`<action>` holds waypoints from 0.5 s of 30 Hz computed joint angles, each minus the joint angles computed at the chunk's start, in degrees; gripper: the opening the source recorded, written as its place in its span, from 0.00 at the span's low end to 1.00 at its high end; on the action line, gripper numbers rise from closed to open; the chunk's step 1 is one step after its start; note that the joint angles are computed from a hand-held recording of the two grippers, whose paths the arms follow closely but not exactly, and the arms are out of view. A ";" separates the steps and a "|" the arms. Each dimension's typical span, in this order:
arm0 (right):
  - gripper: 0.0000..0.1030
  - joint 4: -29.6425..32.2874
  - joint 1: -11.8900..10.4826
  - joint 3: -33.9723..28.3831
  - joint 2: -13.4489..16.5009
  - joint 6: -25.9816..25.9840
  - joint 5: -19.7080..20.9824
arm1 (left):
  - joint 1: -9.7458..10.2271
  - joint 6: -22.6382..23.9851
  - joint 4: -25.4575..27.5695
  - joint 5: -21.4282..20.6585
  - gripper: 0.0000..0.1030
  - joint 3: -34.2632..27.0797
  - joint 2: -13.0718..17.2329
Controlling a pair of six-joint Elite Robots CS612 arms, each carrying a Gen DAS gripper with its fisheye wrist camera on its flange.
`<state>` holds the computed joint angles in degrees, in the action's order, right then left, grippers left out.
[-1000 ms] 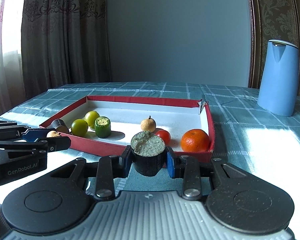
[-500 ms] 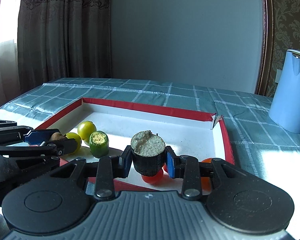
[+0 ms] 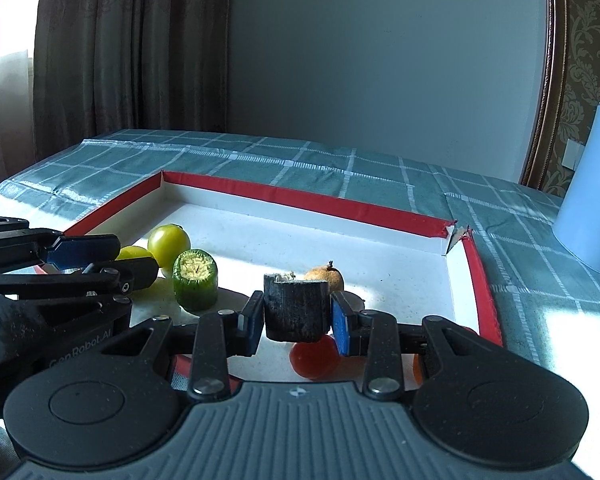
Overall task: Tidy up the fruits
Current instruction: 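Carry longan and log piece into the tray and open both grippers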
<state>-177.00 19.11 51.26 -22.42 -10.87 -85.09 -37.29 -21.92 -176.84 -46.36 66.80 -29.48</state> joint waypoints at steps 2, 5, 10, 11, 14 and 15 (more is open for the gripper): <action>0.33 0.99 0.13 -1.13 0.54 -0.14 -0.57 | 0.07 -0.37 1.03 0.79 0.25 -0.56 0.24; 0.33 2.65 0.12 -2.53 1.10 0.60 -0.62 | 0.31 -1.38 1.94 0.92 0.26 -0.92 0.32; 0.33 5.03 0.14 -4.54 1.95 1.68 -0.48 | 0.59 -3.09 4.66 0.65 0.31 -1.40 0.27; 0.33 5.13 0.14 -4.62 2.00 1.70 -0.51 | 0.61 -3.16 4.92 0.51 0.32 -1.42 0.25; 0.34 5.47 0.09 -4.78 2.06 1.87 -0.30 | 0.73 -3.29 5.97 -0.58 0.44 -1.45 0.16; 0.38 5.59 0.11 -4.79 2.04 2.18 -0.54 | 0.64 -3.31 6.13 -0.03 0.44 -1.49 0.20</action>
